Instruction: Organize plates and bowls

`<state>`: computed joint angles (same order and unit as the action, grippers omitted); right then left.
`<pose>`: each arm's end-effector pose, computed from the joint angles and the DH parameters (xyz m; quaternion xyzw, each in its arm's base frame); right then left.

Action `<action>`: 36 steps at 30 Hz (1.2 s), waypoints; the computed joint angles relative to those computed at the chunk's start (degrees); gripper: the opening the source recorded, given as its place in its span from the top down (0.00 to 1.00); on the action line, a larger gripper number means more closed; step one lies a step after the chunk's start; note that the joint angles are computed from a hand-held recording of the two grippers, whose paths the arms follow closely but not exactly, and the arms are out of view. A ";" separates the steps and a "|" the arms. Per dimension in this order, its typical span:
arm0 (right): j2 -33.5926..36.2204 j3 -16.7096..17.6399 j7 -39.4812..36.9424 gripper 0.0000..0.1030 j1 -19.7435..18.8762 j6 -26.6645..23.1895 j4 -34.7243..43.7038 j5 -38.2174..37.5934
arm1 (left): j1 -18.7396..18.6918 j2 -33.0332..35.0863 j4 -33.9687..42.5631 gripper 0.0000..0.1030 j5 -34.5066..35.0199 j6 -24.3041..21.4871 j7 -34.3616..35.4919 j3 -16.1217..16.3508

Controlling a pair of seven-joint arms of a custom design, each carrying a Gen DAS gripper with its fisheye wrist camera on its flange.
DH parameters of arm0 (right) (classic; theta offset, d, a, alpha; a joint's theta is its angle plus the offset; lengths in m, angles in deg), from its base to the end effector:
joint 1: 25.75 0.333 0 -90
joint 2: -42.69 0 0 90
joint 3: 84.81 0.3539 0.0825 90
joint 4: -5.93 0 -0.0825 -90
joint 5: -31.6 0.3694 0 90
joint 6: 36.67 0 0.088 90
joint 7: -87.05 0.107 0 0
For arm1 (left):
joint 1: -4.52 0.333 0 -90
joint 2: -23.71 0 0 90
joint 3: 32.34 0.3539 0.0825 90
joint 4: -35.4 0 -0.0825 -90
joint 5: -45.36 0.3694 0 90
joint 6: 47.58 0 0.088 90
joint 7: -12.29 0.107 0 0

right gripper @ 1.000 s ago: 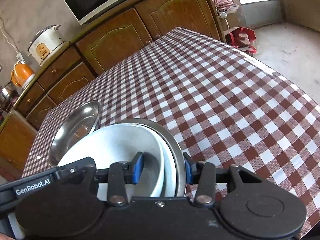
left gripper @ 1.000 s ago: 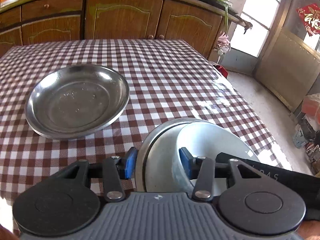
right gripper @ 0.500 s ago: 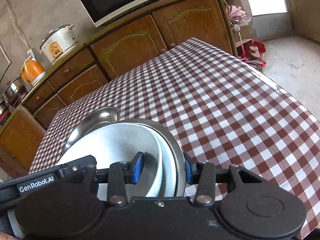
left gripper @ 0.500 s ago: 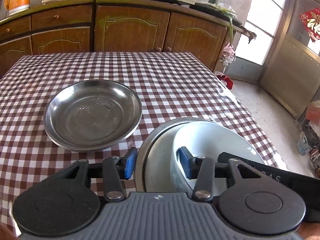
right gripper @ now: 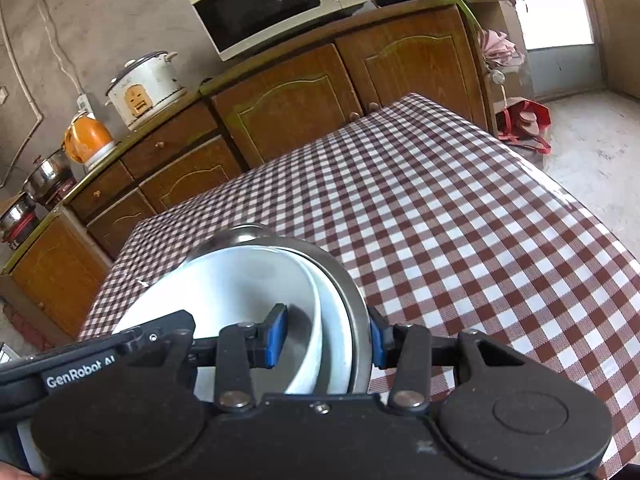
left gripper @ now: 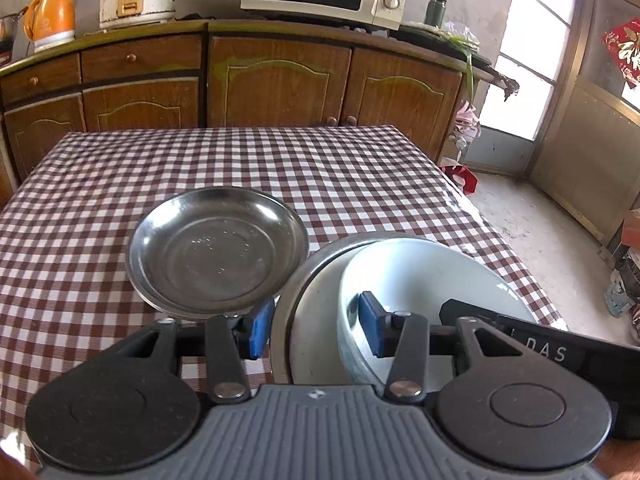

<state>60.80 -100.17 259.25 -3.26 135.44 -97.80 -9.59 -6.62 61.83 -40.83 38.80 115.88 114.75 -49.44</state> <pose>0.6582 0.1536 0.5056 -0.4213 0.7866 -0.2277 0.3898 0.7314 -0.2977 0.4929 -0.4712 0.7667 -0.4018 0.1693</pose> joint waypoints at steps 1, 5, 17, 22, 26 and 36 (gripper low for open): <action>-0.01 0.00 -0.10 0.51 0.08 0.00 0.13 -0.09 | -0.16 -0.17 -0.15 0.55 0.14 0.11 -0.29 0.33; 0.24 0.72 -1.46 0.51 0.02 -0.57 1.30 0.41 | 0.30 -1.10 -1.50 0.55 0.11 1.12 -0.69 0.37; 1.43 2.27 -6.55 0.51 -0.04 -1.10 3.47 4.51 | 1.50 -2.50 -3.24 0.55 -0.11 2.14 -1.71 0.50; 2.17 2.52 -8.90 0.51 0.25 -1.20 4.81 6.47 | 1.70 -3.01 -3.65 0.55 0.03 2.55 -2.46 0.92; 2.75 2.80 -10.81 0.51 0.46 -1.38 5.89 8.18 | 1.92 -3.37 -3.98 0.55 0.32 2.81 -2.94 1.19; 4.04 3.15 -15.10 0.51 1.01 -2.20 8.72 11.38 | 2.23 -4.37 -4.79 0.55 0.98 3.52 -4.40 1.86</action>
<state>64.84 -97.02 244.15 -2.25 133.24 -89.08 1.78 -4.39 57.46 -45.62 39.78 119.41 110.35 -47.59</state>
